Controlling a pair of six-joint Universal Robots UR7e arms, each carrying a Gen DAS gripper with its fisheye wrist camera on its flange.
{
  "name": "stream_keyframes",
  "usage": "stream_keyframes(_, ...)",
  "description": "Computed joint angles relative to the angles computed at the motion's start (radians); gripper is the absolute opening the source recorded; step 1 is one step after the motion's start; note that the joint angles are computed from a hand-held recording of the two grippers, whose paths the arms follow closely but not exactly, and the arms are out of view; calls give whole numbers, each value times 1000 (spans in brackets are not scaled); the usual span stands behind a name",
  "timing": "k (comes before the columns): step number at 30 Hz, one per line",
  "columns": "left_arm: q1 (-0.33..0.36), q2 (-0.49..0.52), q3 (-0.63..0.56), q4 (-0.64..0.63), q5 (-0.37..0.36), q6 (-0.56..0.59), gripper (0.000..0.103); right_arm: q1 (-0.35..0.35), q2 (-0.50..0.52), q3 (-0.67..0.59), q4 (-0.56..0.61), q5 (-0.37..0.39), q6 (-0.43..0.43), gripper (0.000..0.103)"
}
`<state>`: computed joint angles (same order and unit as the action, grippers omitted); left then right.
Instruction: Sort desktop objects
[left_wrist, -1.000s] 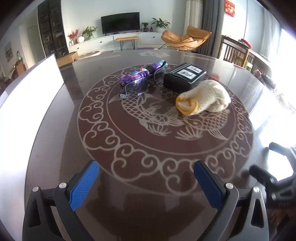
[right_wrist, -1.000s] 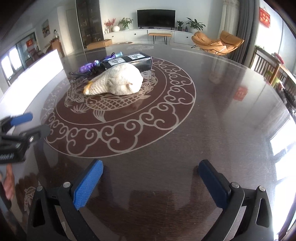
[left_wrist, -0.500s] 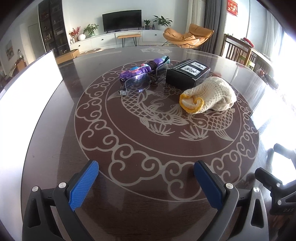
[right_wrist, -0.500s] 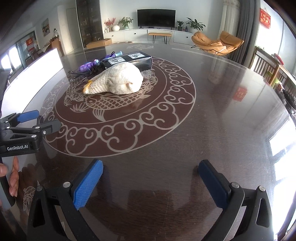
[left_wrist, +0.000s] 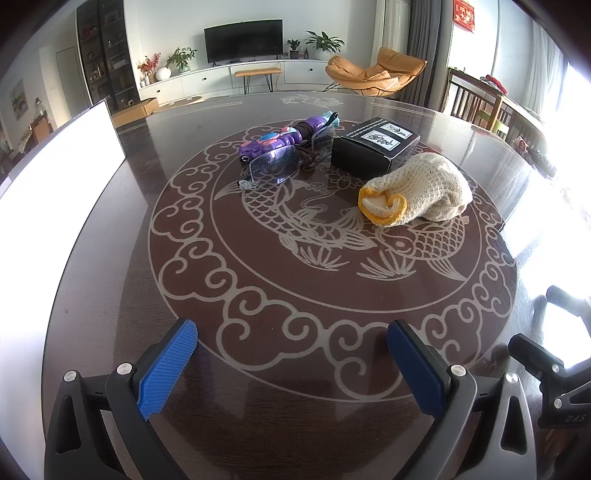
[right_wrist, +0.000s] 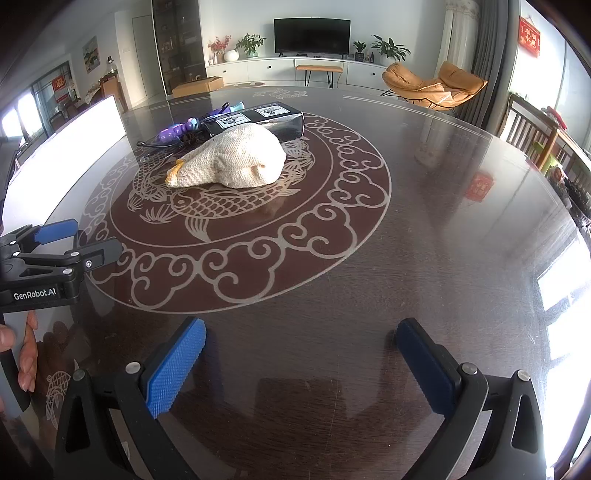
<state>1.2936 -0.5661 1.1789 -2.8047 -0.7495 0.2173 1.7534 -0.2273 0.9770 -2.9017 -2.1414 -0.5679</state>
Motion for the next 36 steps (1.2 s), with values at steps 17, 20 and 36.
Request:
stream_keyframes(17, 4, -30, 37, 32, -28, 29, 103, 0, -1, 1, 0, 0, 0, 103)
stream_keyframes(20, 13, -40, 2, 131, -44, 28, 103, -1, 1, -3, 1, 0, -1, 103)
stream_keyframes(36, 56, -91, 58, 4, -60, 93, 103, 0, -1, 1, 0, 0, -1, 103)
